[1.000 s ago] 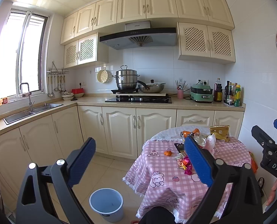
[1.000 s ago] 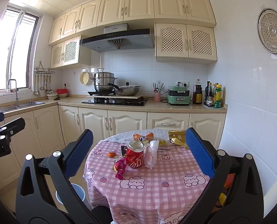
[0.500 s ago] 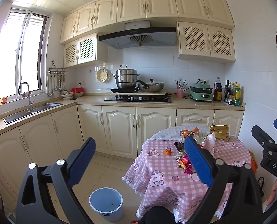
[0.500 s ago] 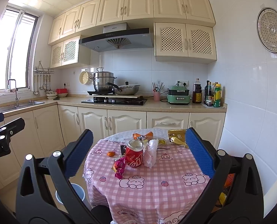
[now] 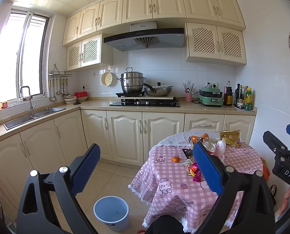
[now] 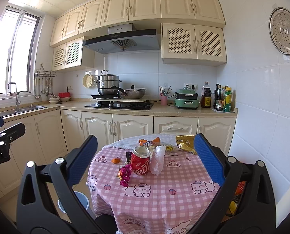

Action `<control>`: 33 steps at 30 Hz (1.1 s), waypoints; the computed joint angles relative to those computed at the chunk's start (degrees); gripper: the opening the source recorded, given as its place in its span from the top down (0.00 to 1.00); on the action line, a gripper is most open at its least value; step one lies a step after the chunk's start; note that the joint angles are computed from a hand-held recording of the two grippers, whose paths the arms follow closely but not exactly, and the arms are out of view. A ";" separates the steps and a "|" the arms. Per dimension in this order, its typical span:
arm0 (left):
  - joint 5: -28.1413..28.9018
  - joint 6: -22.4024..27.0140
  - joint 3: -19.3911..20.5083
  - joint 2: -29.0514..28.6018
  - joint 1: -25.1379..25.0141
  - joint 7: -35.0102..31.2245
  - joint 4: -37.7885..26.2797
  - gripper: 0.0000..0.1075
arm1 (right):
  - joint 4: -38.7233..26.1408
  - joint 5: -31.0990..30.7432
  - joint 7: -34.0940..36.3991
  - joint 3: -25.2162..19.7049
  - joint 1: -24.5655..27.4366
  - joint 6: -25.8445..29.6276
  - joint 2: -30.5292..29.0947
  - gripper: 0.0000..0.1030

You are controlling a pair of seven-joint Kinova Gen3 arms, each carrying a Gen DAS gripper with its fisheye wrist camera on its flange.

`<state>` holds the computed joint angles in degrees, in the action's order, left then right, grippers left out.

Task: Collect trash

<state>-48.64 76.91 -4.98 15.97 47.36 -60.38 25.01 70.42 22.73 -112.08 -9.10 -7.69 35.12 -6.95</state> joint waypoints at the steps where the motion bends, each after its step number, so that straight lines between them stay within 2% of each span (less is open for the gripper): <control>1: -0.04 -0.05 -0.03 -0.03 0.01 0.02 0.07 0.13 | -0.42 -0.02 0.12 -0.01 -0.04 0.28 0.21 0.06; 16: 0.10 0.05 0.27 -0.11 -0.10 0.37 0.38 0.13 | -0.98 -0.15 0.31 0.54 -0.73 0.80 1.03 0.06; 19: 0.78 1.32 0.03 0.95 -0.20 -0.78 -2.08 0.13 | -1.64 -0.25 0.54 0.81 -1.00 1.19 1.50 0.06; 33: 2.97 1.90 -1.04 1.79 -1.01 -1.56 -2.75 0.13 | -2.05 -0.34 0.21 1.55 -1.36 2.43 2.17 0.06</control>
<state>-45.67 78.81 -6.02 17.77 46.36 -61.94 22.25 68.37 22.40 -111.87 -7.56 -9.05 37.55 -4.78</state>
